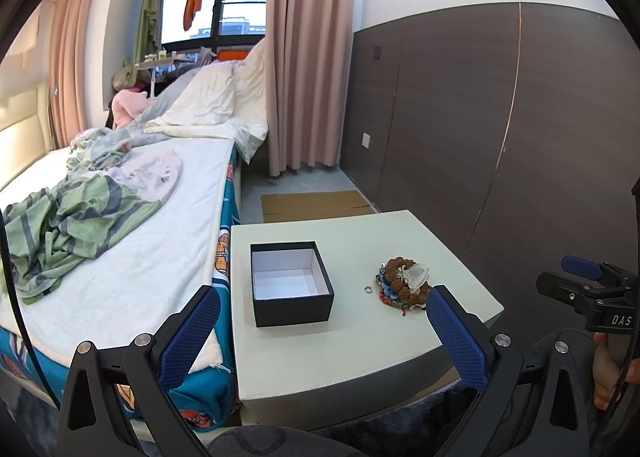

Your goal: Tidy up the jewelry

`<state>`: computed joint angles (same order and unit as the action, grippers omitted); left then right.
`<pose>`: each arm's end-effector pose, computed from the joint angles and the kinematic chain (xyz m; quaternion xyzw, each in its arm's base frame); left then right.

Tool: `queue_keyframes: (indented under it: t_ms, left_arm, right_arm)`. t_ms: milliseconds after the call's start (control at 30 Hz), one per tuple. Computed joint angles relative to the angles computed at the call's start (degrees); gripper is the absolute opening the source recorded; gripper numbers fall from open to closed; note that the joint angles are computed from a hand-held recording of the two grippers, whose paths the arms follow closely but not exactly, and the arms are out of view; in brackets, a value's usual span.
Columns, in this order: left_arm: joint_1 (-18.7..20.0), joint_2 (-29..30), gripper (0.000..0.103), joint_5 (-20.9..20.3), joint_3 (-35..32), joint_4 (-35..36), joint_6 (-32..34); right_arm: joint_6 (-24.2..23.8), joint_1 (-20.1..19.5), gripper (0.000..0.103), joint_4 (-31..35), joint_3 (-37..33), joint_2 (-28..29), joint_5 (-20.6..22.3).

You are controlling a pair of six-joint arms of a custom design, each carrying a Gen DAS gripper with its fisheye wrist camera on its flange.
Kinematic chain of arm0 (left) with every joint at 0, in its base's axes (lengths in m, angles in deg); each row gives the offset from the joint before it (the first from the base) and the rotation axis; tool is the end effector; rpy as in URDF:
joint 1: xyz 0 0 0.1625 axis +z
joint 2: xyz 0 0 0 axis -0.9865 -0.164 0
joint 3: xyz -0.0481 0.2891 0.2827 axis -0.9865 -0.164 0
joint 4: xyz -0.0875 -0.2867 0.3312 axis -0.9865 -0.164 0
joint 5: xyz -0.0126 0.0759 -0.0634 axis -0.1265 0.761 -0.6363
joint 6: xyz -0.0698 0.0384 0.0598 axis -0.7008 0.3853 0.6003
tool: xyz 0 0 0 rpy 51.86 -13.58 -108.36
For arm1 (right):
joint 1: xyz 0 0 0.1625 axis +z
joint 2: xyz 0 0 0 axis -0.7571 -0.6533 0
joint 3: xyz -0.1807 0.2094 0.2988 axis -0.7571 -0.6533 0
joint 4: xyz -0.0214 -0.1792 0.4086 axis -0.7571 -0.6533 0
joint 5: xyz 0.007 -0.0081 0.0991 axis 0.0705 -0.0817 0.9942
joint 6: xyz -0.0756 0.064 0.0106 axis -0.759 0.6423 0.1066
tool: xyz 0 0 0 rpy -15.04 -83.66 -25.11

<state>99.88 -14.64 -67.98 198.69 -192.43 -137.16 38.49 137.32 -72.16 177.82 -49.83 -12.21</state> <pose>-0.4216 -0.3901 0.0845 0.0773 0.7864 -0.5090 0.3415 0.1114 -0.4913 0.3997 0.3651 -0.8643 0.3000 0.1723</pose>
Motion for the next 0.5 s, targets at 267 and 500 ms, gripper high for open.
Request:
queue_keyframes:
  t_ms: [267,500]
  left_arm:
    - [-0.1,-0.1,0.102,0.0,0.0,0.4,-0.5]
    - [0.0,-0.1,0.102,0.0,0.0,0.4,-0.5]
  right_arm:
    - [-0.1,-0.1,0.103,0.0,-0.1,0.0,0.1]
    - [-0.1,-0.1,0.103,0.0,-0.1,0.0,0.1]
